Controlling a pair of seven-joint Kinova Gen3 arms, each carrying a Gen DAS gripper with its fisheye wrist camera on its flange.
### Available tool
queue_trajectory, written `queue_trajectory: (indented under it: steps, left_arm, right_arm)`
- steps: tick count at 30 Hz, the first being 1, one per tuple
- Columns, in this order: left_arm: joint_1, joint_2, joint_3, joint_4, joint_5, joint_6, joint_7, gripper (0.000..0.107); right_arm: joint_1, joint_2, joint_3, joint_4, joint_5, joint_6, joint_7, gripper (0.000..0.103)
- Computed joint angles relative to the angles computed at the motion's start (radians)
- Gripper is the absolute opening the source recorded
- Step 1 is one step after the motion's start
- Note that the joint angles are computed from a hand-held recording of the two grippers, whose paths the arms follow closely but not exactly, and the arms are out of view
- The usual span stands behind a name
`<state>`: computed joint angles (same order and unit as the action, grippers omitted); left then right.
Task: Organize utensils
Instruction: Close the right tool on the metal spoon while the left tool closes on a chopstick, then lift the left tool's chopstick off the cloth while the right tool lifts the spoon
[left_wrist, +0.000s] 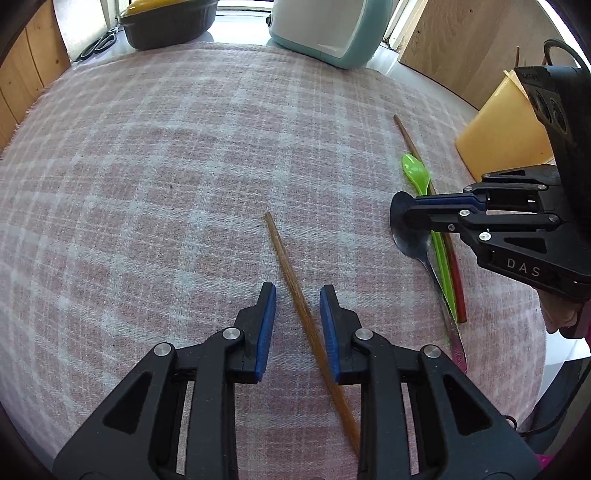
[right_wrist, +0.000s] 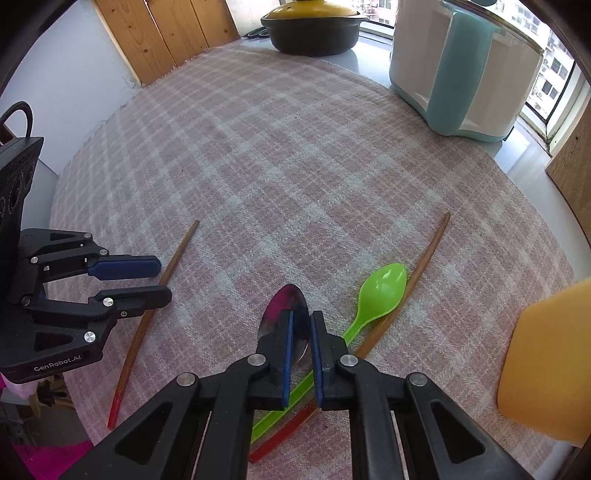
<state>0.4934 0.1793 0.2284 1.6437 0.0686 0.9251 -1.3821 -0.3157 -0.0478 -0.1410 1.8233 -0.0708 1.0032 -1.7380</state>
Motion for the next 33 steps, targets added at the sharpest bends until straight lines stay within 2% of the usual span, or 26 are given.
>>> queue_trajectory:
  steps: [4, 5, 6, 7, 12, 16, 22, 33]
  left_arm:
    - [0.024, 0.015, 0.001, -0.015, -0.049, -0.010, 0.024, 0.021]
    - [0.034, 0.015, -0.006, -0.013, -0.065, -0.016, 0.034, 0.013]
    - [0.034, 0.014, -0.009, -0.010, -0.065, -0.022, 0.029, 0.009]
    - [0.015, 0.014, 0.000, -0.007, -0.049, -0.025, 0.014, 0.009]
    - [-0.001, 0.007, -0.005, 0.003, -0.018, -0.031, -0.011, 0.004]
    - [-0.012, 0.002, -0.005, 0.008, 0.004, -0.032, -0.016, 0.003]
    - [-0.037, -0.014, -0.006, 0.021, 0.055, -0.035, -0.030, 0.003]
    - [-0.060, -0.094, -0.007, 0.050, 0.092, -0.061, -0.026, 0.003]
  right_arm:
    - [-0.007, 0.014, -0.004, -0.013, -0.006, 0.007, 0.000, 0.007]
    - [-0.009, 0.019, -0.005, -0.016, -0.002, 0.009, 0.000, 0.011]
    - [-0.009, 0.024, -0.003, -0.019, -0.007, 0.013, 0.008, 0.014]
    - [-0.006, 0.029, 0.001, -0.019, -0.022, 0.015, 0.024, 0.020]
    - [-0.006, 0.023, 0.001, -0.002, -0.041, -0.013, 0.055, 0.028]
    - [-0.029, 0.021, -0.022, 0.000, 0.027, -0.022, -0.005, 0.017]
    - [-0.017, 0.002, -0.001, -0.008, -0.025, -0.027, 0.016, 0.000]
    - [-0.023, -0.074, -0.033, 0.006, 0.047, -0.017, -0.101, 0.000]
